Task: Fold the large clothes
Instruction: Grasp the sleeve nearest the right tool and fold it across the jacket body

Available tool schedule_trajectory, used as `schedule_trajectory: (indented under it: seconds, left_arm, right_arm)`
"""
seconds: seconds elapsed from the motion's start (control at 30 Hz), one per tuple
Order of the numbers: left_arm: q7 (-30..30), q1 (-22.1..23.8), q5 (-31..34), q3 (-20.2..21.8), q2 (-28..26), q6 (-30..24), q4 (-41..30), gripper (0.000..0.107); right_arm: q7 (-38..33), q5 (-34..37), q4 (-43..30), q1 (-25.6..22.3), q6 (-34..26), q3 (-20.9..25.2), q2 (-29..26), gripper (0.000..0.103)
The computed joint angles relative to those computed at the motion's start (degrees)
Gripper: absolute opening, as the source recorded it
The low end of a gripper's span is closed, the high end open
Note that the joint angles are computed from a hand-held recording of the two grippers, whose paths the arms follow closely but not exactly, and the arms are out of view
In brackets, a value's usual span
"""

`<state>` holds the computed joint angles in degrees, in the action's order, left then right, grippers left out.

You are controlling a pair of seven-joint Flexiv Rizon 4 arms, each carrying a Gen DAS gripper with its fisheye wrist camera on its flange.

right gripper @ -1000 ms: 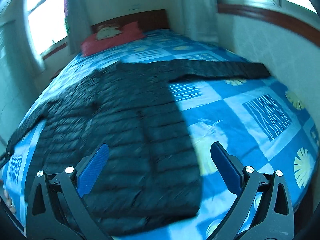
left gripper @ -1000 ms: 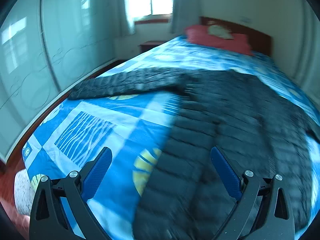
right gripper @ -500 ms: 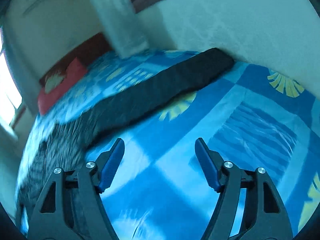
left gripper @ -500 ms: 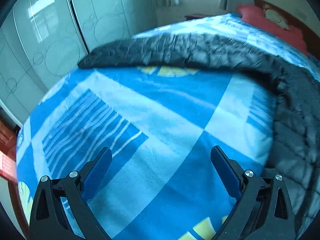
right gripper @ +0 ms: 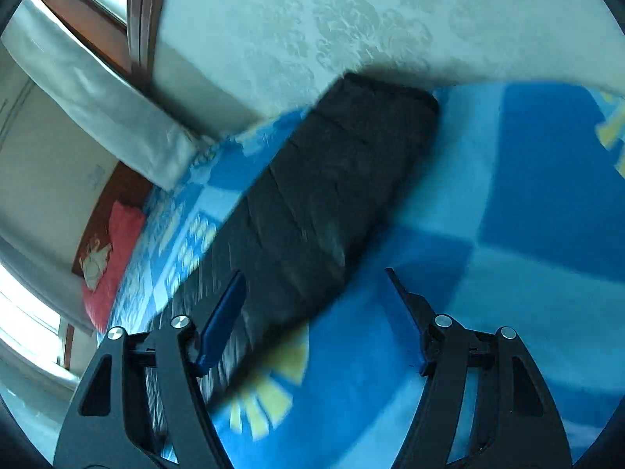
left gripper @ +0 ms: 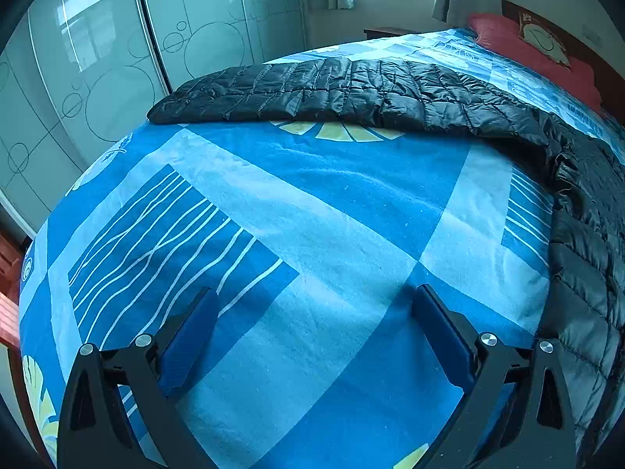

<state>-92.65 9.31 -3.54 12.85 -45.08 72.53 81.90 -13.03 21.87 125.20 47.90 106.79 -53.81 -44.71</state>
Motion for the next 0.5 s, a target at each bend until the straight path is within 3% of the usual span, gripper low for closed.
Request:
schedule_trajectory:
  seconds: [0.07, 0.17, 0.2, 0.23, 0.27, 0.3, 0.37, 0.5]
  left_arm:
    - [-0.7, -0.8, 0.7, 1.0, -0.4, -0.1, -0.5, 0.099]
    - [-0.9, -0.7, 1.0, 1.0, -0.7, 0.0, -0.9, 0.099]
    - [-0.8, -0.4, 0.9, 0.6, -0.7, 0.3, -0.8, 0.099]
    - [-0.8, -0.3, 0.8, 0.5, -0.7, 0.5, -0.7, 0.099]
    - [-0.8, -0.3, 0.8, 0.6, -0.8, 0.5, -0.8, 0.099]
    - [-1.0, -0.6, 1.0, 0.9, -0.9, 0.5, -0.9, 0.099]
    - [-1.4, -0.9, 1.3, 1.4, -1.1, 0.5, -1.2, 0.099]
    - [-1.6, -0.9, 1.6, 1.5, -1.2, 0.5, -1.3, 0.099]
  right_arm:
    - [0.1, -0.5, -1.7, 0.1, -1.2, -2.1, -2.8, 0.079]
    - [1.7, -0.7, -3.8, -1.7, -2.1, -2.4, -5.0, 0.078]
    - [2.7, -0.5, -3.8, -1.2, -3.6, -3.4, -5.5, 0.065]
    - [3.8, -1.0, -4.0, -1.0, -5.6, -3.9, -5.5, 0.044]
    - [5.4, -1.2, -4.0, -1.2, -6.4, -4.0, -5.6, 0.033]
    - [6.3, -1.0, -3.8, -2.5, -4.0, -2.6, -5.3, 0.016]
    - [7.0, -1.2, -2.9, -1.8, -3.3, -3.1, -5.3, 0.012]
    - [4.8, -7.3, -2.3, 7.9, -10.2, -14.0, -8.8, 0.009]
